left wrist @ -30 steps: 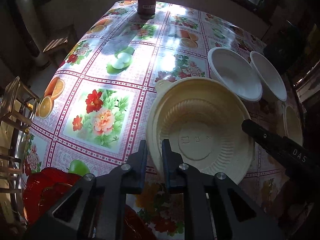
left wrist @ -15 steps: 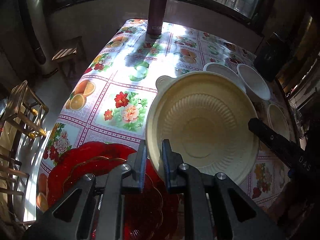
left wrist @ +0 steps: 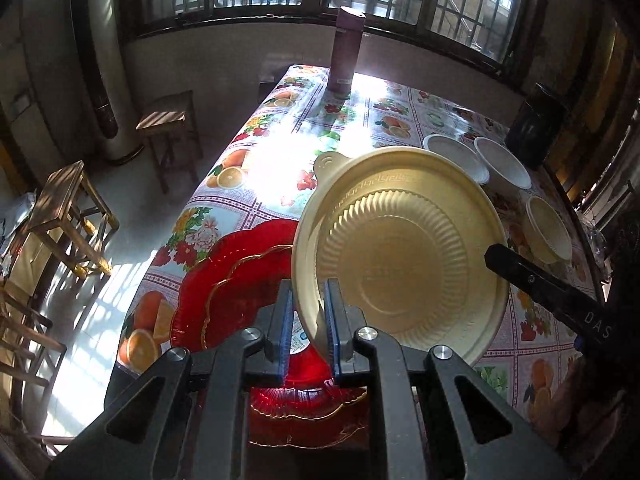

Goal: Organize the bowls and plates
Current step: 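Lift the beige bowl with the left tool and carry it over the red plates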

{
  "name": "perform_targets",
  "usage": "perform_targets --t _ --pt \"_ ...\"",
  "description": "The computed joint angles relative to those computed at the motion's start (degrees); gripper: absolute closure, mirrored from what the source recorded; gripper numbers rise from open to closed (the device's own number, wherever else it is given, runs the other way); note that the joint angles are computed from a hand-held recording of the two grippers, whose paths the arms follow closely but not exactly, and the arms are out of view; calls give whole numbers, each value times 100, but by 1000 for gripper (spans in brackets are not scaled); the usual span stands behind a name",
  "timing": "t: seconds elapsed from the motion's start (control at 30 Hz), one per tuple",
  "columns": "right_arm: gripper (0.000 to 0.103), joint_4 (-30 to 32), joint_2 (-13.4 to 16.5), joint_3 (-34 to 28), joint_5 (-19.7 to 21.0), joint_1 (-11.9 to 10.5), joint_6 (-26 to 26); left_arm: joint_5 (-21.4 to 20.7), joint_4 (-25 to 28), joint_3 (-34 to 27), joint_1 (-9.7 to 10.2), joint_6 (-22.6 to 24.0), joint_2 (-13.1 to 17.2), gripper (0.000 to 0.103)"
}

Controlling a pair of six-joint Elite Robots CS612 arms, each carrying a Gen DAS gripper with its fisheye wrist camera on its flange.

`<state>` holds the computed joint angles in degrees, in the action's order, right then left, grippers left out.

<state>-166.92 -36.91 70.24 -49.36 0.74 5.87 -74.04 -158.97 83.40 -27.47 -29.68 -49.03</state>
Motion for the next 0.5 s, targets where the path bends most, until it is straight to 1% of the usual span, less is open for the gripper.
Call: perform_targets --t 0.2,0.3,0.5 --pt "94 124 -86 191 -124 117 -205 267 -296 373 -29 20 -126 90" --pt "94 195 -89 194 -200 180 -290 398 -392 451 -17 62 -134 90" --pt "94 315 -40 117 -320 273 -342 515 -498 521 23 105 -117 90"
